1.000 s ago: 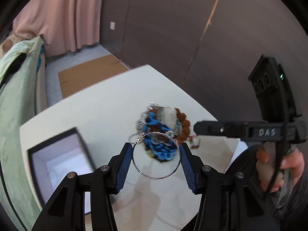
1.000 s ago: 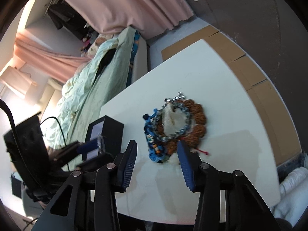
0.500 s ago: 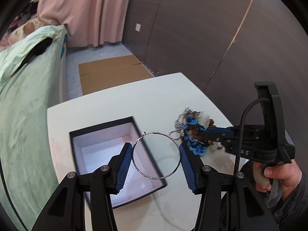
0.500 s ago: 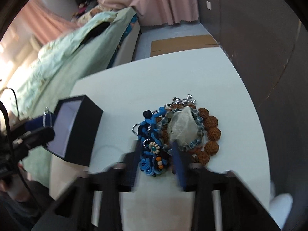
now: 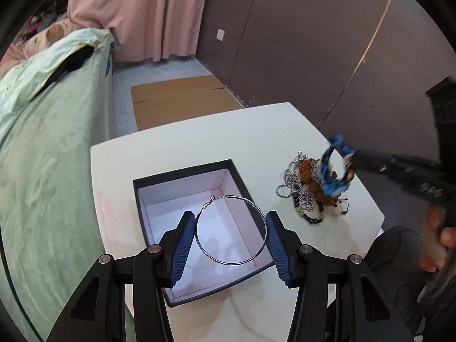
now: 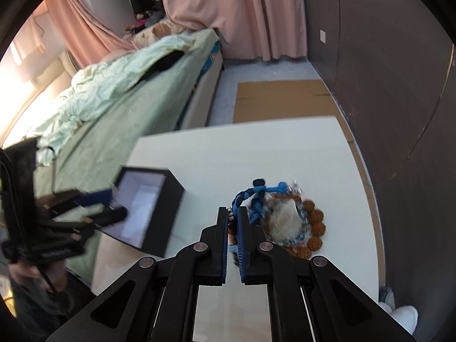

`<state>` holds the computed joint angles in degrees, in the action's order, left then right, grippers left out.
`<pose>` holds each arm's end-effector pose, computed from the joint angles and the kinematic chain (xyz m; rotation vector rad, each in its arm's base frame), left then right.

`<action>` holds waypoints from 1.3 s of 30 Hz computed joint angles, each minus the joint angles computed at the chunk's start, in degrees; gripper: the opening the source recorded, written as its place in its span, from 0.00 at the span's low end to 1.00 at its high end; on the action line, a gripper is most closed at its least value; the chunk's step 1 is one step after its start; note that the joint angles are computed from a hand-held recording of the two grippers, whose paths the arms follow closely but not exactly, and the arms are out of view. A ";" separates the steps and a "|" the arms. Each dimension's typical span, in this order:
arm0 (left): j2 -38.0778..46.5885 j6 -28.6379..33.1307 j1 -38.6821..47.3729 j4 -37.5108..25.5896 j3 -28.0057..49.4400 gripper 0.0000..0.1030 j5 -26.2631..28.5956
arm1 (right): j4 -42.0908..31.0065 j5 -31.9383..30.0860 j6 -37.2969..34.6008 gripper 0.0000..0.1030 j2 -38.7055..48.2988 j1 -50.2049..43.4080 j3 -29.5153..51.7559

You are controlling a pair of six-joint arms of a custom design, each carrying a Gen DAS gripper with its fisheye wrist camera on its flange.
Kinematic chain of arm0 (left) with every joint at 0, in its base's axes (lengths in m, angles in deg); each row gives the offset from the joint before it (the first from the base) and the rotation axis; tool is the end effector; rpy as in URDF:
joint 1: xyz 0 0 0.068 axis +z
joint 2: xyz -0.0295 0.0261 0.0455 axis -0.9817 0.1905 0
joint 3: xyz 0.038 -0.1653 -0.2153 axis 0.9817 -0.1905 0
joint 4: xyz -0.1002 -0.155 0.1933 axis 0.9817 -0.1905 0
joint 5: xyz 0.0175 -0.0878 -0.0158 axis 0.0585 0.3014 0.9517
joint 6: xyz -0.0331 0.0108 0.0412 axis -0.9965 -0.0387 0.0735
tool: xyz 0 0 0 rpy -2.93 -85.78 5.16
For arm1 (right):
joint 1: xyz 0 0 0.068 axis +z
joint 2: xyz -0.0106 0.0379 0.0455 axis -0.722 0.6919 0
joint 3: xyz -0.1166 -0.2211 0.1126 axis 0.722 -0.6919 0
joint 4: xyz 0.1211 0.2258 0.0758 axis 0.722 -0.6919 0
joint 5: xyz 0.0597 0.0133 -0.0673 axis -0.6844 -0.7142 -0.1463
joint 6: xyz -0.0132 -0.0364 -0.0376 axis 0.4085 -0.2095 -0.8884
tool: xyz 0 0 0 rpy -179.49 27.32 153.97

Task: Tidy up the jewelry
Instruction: 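Drop the hoop in the box with left gripper while right brings blue bracelet, then reach the left gripper into the pile and grasp the dark bead bracelet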

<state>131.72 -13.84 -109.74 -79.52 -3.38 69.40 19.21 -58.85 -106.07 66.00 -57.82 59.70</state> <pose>0.2487 -0.1429 0.2697 -0.0566 2.5041 -0.3094 0.3140 -0.0448 0.3302 -0.6657 2.4514 0.4916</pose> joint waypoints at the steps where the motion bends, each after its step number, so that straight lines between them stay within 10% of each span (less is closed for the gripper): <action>1: -0.06 -0.22 0.35 -0.29 0.02 0.52 0.11 | -0.74 -0.68 0.48 0.07 -0.49 0.38 0.73; 7: -4.62 -2.50 1.45 -1.77 -1.27 0.86 -3.09 | -2.32 -3.68 3.79 0.07 -2.31 3.33 2.00; 25: -17.73 -6.54 7.02 -5.14 -9.03 0.86 -4.49 | 7.49 -9.51 20.87 0.10 -7.25 18.90 -8.85; 26: -17.43 -6.84 7.12 -5.27 -8.90 0.86 -4.65 | 6.71 -9.27 20.46 0.13 -6.46 19.13 -8.87; 28: -17.11 -7.17 7.14 -5.42 -8.44 0.86 -4.49 | 5.29 -9.23 19.36 0.59 -5.61 17.88 -8.99; 30: -16.86 -7.63 6.20 -5.38 -7.72 0.88 -5.23 | 6.19 -9.79 18.86 0.75 -6.64 14.99 -10.16; 39: -12.12 -9.56 -0.93 -4.49 -2.47 0.94 -9.86 | -5.23 -16.34 6.29 0.89 -3.76 -3.15 -4.35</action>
